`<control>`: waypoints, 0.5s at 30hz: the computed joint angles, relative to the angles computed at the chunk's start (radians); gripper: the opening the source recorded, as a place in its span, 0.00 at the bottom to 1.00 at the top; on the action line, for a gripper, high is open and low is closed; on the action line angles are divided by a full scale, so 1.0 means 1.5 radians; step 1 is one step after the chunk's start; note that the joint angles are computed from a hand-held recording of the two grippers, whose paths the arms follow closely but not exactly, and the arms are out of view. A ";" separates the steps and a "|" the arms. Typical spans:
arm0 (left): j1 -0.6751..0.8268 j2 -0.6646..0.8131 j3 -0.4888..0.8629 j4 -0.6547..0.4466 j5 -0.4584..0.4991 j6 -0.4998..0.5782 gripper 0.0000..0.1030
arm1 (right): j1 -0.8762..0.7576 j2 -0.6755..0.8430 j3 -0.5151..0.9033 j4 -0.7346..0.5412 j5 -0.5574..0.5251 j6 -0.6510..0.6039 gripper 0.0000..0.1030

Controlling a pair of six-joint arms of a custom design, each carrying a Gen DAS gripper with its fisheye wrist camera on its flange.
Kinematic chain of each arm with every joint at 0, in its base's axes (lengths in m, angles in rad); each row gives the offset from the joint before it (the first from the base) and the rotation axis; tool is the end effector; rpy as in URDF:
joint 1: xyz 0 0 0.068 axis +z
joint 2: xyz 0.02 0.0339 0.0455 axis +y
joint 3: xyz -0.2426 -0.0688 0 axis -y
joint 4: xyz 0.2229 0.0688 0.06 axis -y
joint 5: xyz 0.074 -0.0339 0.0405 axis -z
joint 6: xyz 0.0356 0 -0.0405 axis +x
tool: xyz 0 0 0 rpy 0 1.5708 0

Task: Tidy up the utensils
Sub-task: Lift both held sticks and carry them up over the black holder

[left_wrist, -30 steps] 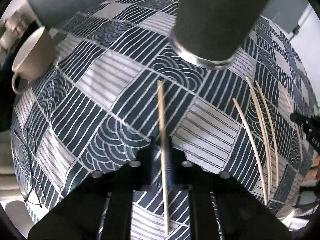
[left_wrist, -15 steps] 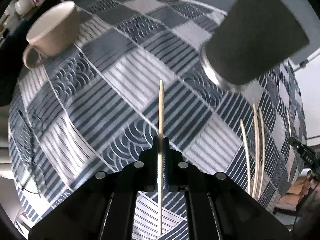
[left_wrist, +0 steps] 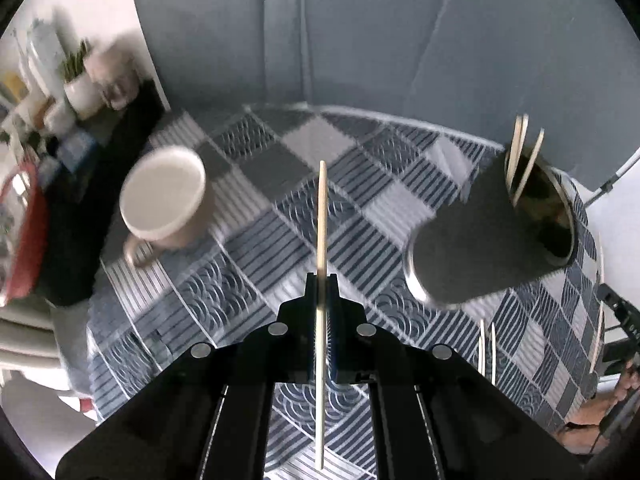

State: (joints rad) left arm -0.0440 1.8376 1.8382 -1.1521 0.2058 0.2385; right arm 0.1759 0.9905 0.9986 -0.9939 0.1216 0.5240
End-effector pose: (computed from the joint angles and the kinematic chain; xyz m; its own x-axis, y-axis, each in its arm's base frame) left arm 0.3505 -0.0227 0.3082 -0.8569 0.2692 -0.4397 0.3382 0.9372 -0.0852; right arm 0.1679 0.0255 0.2870 -0.7646 0.3685 -0.5287 0.3174 0.9293 0.1887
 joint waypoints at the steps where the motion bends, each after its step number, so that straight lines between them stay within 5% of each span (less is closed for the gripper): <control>1: -0.002 0.008 0.020 -0.007 0.001 -0.002 0.05 | -0.002 0.013 0.019 0.003 0.000 -0.007 0.04; 9: -0.010 0.105 0.264 -0.098 0.048 -0.029 0.05 | -0.009 0.132 0.172 0.031 -0.002 -0.058 0.04; 15: -0.043 0.145 0.393 -0.128 0.143 -0.048 0.05 | 0.007 0.207 0.269 0.048 -0.010 -0.074 0.04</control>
State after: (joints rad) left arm -0.1078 2.0558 2.4284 -1.3440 0.4206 0.1667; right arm 0.1858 1.3010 1.4020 -0.9216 0.1064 0.4134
